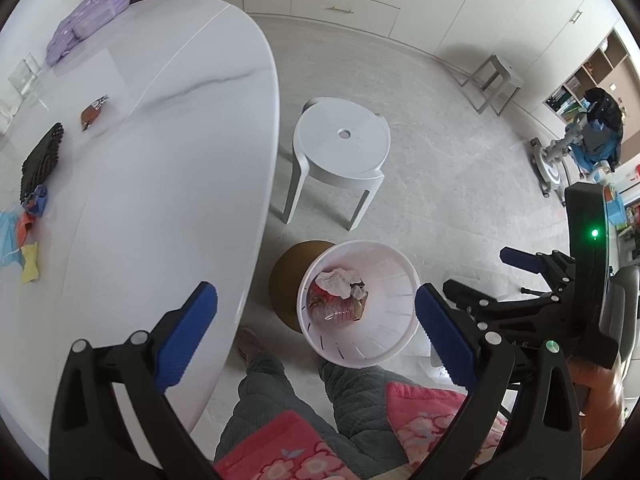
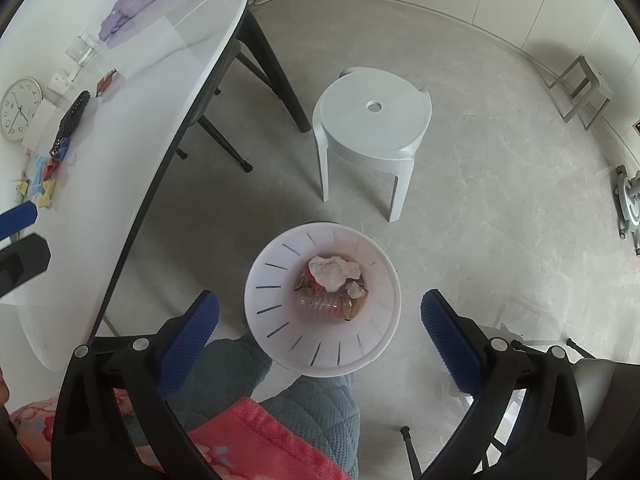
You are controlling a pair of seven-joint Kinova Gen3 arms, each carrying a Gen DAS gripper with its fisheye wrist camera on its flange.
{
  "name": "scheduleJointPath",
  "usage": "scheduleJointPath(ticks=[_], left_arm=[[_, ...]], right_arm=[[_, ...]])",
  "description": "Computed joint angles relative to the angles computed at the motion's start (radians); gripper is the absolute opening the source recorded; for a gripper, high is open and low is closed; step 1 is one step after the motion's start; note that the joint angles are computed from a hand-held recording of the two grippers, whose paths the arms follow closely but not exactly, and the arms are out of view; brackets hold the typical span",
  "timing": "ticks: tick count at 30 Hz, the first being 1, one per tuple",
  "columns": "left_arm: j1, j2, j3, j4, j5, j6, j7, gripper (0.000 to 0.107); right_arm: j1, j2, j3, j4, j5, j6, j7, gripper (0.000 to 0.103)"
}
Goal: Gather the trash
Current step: 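Carry the pink paper and white tissue over the bin and open both grippers, then move both tools back over the table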
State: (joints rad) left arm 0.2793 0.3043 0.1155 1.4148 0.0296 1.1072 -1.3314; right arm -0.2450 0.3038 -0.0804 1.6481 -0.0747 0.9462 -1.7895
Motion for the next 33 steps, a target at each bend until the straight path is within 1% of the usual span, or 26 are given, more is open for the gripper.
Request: scheduleJointPath(ticks=[5, 13, 21, 24, 26, 29, 32, 33], left_arm=[[-0.013, -0.019, -0.016, 0.017, -0.012, -0.004, 0.020, 0.095], [-0.092, -0.087, -0.060, 0.099, -0.040, -0.040, 0.080, 0.095], [-0.216, -0.153, -0.116, 0.198, -0.080, -0.078, 0.131, 0.095], [-0.254, -0.172, -0.134, 0.236, -0.126, -0.103, 0.154, 0.095], [-0.275, -0.185, -0.145, 0.271, -0.172, -0.143, 0.167, 0.095], [-0.325, -0.179, -0.161, 0.312, -0.197, -0.208, 0.127, 0.095], [-0.384, -0.155, -0.177, 0.334, -0.168, -0.263, 0.059, 0.095], [-0.407, -0.142, -0.180, 0.343, -0.155, -0.295, 0.037, 0.094]], right_arm=[[-0.017, 0.021, -0.005, -0.036, 0.009, 0.009, -0.006, 0.100], [-0.058, 0.086, -0.023, -0.159, 0.003, 0.030, 0.006, 0.100], [-0.150, 0.205, -0.048, -0.378, 0.008, 0.108, 0.036, 0.100], [-0.190, 0.258, -0.055, -0.475, 0.008, 0.143, 0.050, 0.100], [-0.227, 0.304, -0.056, -0.560, 0.014, 0.172, 0.058, 0.100], [-0.271, 0.365, -0.052, -0.682, 0.019, 0.223, 0.061, 0.100], [-0.313, 0.429, -0.041, -0.809, 0.022, 0.271, 0.057, 0.100], [-0.324, 0.451, -0.038, -0.853, 0.023, 0.291, 0.055, 0.100]])
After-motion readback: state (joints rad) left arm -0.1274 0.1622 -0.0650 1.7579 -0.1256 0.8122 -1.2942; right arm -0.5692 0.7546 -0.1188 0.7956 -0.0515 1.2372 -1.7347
